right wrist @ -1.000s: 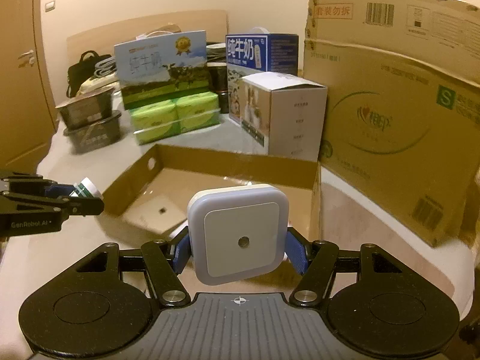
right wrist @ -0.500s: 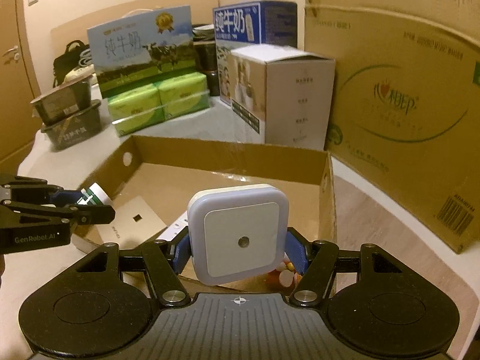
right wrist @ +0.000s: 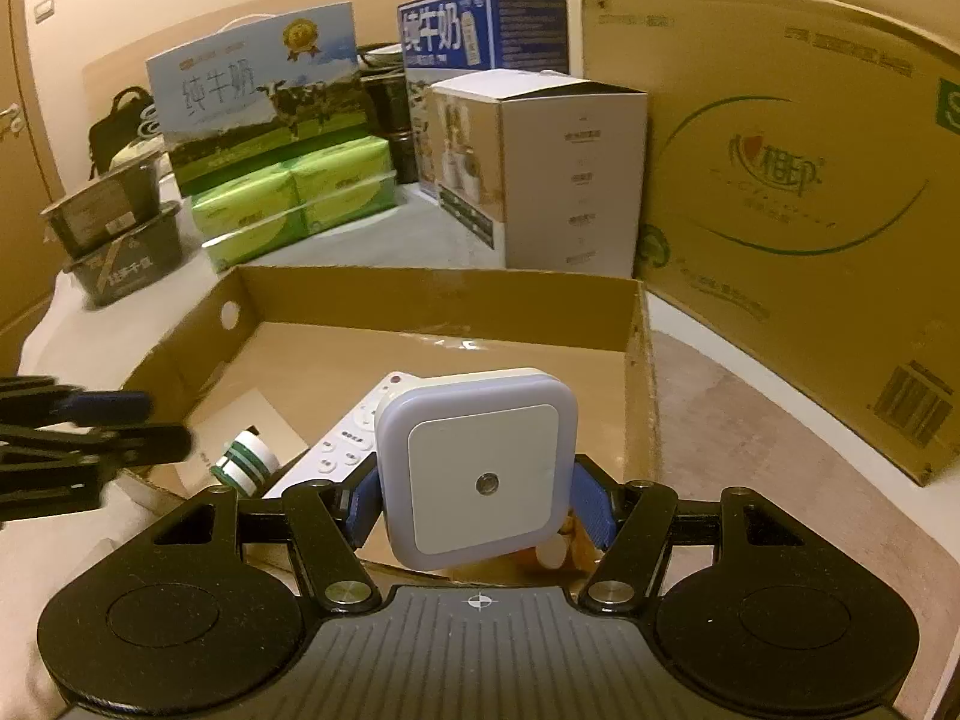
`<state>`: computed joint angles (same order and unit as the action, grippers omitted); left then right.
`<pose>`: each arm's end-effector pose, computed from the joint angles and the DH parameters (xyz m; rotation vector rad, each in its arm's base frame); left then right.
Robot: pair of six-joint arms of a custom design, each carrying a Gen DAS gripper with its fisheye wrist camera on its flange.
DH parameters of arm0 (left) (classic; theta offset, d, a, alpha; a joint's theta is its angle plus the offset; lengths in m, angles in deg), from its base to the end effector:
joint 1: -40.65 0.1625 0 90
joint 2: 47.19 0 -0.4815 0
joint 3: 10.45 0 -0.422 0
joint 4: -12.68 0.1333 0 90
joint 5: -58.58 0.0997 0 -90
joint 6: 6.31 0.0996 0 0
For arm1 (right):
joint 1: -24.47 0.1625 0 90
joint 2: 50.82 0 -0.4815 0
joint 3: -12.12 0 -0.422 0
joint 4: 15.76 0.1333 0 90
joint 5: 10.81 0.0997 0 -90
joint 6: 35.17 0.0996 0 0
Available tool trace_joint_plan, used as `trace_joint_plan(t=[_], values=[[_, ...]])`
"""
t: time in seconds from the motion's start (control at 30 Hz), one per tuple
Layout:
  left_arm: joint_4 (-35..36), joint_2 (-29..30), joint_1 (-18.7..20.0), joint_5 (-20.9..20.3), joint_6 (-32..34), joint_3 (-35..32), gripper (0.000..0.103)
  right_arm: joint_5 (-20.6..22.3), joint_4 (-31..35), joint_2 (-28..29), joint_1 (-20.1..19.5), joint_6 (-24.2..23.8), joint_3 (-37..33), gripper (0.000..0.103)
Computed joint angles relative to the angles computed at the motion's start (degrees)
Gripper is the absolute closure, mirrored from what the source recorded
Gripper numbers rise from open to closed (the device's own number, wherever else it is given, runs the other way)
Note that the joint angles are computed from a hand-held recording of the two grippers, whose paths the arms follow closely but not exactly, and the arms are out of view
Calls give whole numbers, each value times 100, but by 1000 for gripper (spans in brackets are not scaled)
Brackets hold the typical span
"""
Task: Organize rigid objects
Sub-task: 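Lower the spool into the box and open the left tool while the right tool releases the night light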
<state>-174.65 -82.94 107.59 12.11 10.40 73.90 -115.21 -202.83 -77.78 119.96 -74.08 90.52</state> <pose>-0.1236 -0.8059 0.1546 0.3790 2.2321 -1.0567 0.1875 -0.8167 0.0546 0.8306 -2.3909 0.9266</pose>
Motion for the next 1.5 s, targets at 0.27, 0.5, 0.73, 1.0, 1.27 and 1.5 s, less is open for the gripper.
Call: trace_joint_plan(t=[0.27,0.5,0.73,1.0,1.27,1.5], values=[[-350,-131,-76,139,-178,343,60,-81,-85,-11,1,76,38,39],[-419,-152,-86,58,-266,442,60,-70,-33,36,18,74,-31,39],[-465,-151,-74,86,-320,478,60,174,193,63,-1,59,-94,38],[-672,-261,-151,206,-479,754,58,195,-355,-88,-25,132,356,25],[-839,-464,-312,413,-825,1297,55,261,-927,-522,-59,582,1320,25],[-1035,-684,-493,690,-1101,1847,53,332,-1391,-821,-14,664,2057,25]])
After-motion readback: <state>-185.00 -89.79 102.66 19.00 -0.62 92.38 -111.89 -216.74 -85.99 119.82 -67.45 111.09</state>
